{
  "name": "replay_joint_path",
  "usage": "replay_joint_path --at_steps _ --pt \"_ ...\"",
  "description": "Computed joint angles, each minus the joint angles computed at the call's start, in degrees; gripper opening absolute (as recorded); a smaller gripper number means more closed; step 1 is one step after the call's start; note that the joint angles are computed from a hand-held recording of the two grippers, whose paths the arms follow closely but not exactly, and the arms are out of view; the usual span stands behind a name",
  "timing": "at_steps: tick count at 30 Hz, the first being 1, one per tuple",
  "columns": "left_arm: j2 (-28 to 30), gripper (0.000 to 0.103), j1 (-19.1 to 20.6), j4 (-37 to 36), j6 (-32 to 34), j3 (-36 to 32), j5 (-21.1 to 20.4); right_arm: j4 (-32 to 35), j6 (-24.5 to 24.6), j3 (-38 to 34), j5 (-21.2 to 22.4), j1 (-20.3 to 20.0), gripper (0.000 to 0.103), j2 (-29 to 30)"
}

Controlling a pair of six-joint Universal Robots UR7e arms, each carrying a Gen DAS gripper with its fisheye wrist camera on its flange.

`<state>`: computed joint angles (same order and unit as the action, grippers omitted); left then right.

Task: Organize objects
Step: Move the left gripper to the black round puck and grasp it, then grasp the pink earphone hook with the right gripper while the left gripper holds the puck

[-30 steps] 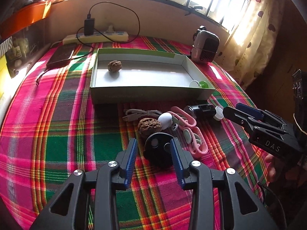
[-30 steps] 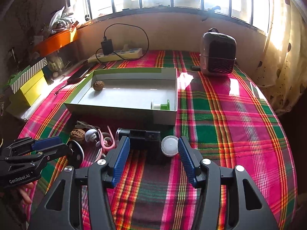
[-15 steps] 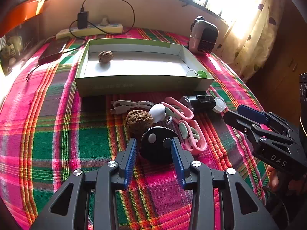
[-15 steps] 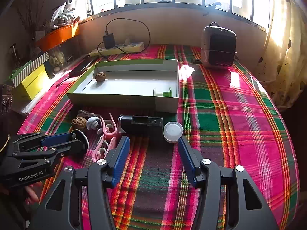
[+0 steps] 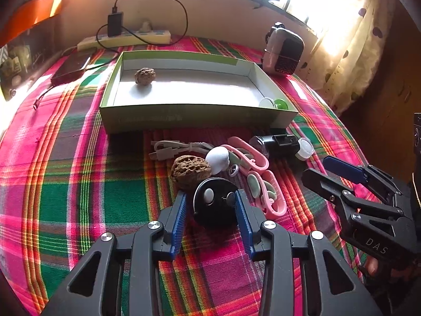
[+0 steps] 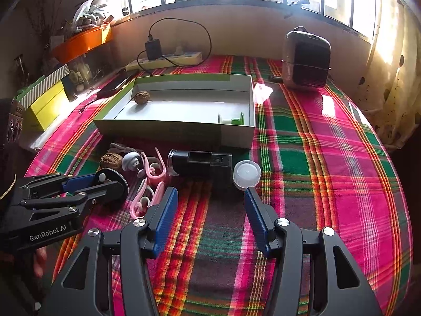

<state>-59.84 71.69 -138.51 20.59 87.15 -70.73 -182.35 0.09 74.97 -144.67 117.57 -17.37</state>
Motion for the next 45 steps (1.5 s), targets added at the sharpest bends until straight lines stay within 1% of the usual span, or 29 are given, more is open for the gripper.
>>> replay_joint_path --at_steps 2,4,8,13,19,23,27,36,45 --pt "-0.1 0.03 0.1 -0.1 -0.2 0.1 0.0 0.8 -0.3 -0.4 0.3 0.1 0.053 0.3" --pt "-0.2 0.027 0.2 -0.2 -0.6 0.0 0.1 1.6 -0.4 -0.8 0.7 0.2 0.053 0.6" --pt "-0.8 0.027 0.4 -1.1 -0.2 0.7 0.4 2.6 -0.5 -1.5 1.5 0.3 0.053 1.0" --pt "-1.3 0.027 0.8 -1.8 -0.9 1.1 0.9 3.1 -1.1 -2.3 3.6 0.4 0.053 1.5" --pt "-2.0 0.027 1.2 -2.6 -1.1 1.5 2.0 6.0 -0.1 -4.2 6.1 0.1 0.053 2.6" --pt "-2.1 0.027 1.5 -2.6 -1.2 1.4 1.7 7.8 1.1 -5.4 6.0 0.0 0.053 3.4" --pt "-2.1 0.027 1.5 -2.7 -1.1 1.4 1.6 10.0 3.0 -6.4 4.5 -0.1 0.053 3.8" --pt "-2.1 0.027 1.5 -2.8 -1.1 1.5 1.6 9.4 2.2 -7.9 2.6 0.1 0.053 5.0" --pt "-2.1 0.027 1.5 -2.9 -1.0 1.5 1.6 9.5 2.6 -8.1 2.0 0.0 0.053 5.1"
